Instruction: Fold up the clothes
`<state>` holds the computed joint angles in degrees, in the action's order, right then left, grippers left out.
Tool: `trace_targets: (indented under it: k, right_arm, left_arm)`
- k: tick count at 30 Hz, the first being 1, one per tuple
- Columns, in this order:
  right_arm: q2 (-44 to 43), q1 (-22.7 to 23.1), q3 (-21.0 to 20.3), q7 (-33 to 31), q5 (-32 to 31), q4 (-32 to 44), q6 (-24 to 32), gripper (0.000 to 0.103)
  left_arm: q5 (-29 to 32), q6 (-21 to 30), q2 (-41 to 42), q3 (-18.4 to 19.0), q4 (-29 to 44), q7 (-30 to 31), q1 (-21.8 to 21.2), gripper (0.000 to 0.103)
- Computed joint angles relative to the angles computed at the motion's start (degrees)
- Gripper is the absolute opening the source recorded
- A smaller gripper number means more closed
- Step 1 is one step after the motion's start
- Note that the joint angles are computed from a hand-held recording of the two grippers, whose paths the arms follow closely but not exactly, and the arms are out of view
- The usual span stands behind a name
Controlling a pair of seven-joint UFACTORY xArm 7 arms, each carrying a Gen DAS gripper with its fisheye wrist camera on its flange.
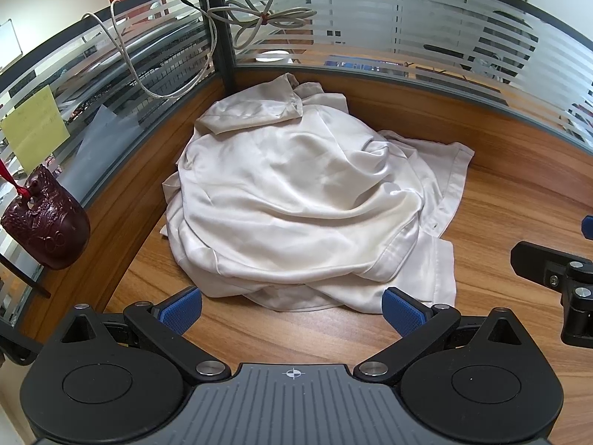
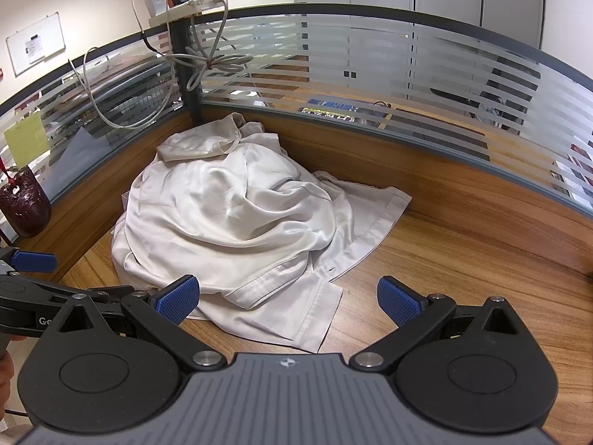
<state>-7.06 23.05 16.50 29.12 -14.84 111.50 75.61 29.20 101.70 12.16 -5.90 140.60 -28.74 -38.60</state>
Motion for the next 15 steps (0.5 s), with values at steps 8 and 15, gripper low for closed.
trace_targets:
  k: [8,15]
  right_arm:
    - [0.01,-0.57,-0.61,0.96,0.05,-0.10,1.09,0.103]
    - [-3.07,-3.02,-1.73,1.16,-0.04,-4.18,1.51,0.103]
  left_arm:
    - [-4.27,-10.07,-6.34,-1.94,-14.34,4.77,5.15,0.103]
    - [-15.14,-25.94,-11.35,-3.76,-29.48,7.72,13.47,0.103]
